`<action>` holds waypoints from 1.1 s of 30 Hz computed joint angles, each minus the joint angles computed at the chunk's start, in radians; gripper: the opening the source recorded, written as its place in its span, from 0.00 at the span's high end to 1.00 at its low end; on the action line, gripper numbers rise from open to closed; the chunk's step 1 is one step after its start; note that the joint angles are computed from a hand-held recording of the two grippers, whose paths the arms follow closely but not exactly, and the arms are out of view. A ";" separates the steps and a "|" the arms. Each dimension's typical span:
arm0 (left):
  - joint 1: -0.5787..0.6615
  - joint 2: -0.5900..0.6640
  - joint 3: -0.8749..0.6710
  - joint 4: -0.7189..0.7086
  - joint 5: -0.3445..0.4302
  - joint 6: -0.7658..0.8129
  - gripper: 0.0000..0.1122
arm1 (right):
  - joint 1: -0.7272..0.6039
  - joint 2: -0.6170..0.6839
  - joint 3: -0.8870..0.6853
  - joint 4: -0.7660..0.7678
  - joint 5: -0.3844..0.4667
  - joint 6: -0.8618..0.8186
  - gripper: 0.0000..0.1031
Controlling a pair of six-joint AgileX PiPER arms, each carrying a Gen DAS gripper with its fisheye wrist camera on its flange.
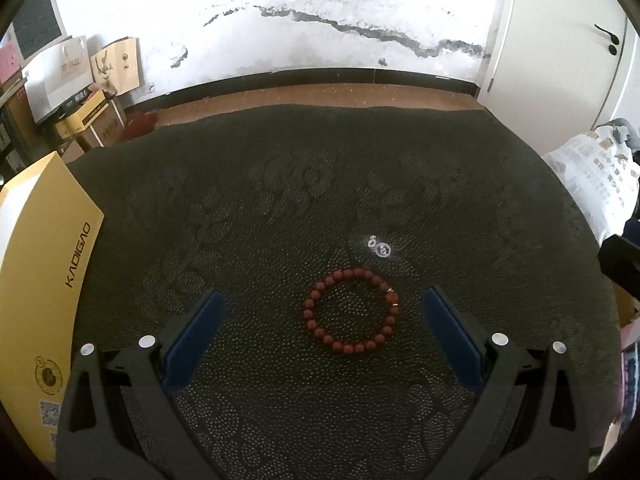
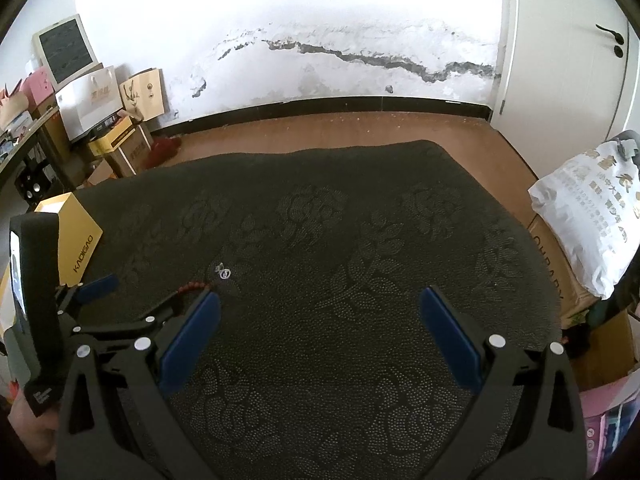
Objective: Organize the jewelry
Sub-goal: 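Move both grippers back over the rug toward the red bead bracelet, then lower the left gripper onto the red bead bracelet and grasp it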
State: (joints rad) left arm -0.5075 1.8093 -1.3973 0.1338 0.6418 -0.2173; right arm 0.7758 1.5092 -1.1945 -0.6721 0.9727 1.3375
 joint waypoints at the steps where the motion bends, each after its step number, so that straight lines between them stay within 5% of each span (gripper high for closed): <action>1: 0.000 0.004 0.000 0.000 0.001 0.001 0.14 | -0.001 -0.001 0.002 0.001 -0.001 0.000 0.06; 16: -0.050 0.131 0.001 0.139 -0.069 -0.182 0.13 | -0.021 -0.006 0.007 0.016 -0.018 -0.014 0.06; 18: -0.059 0.115 0.018 0.149 -0.081 -0.187 0.22 | -0.023 -0.004 0.005 0.017 -0.022 -0.017 0.06; 20: -0.073 0.093 0.030 0.147 -0.081 -0.170 0.54 | -0.024 -0.001 0.003 0.020 -0.023 -0.021 0.06; 24: -0.075 0.089 0.027 0.196 -0.059 -0.219 0.87 | -0.018 0.013 -0.011 0.019 -0.024 -0.022 0.06; 27: -0.028 0.081 0.012 0.067 -0.045 -0.100 0.88 | -0.022 0.031 -0.024 0.028 -0.031 -0.035 0.06; 33: 0.019 0.002 0.026 0.052 -0.039 -0.032 0.94 | -0.033 0.104 -0.089 0.054 -0.046 -0.091 0.06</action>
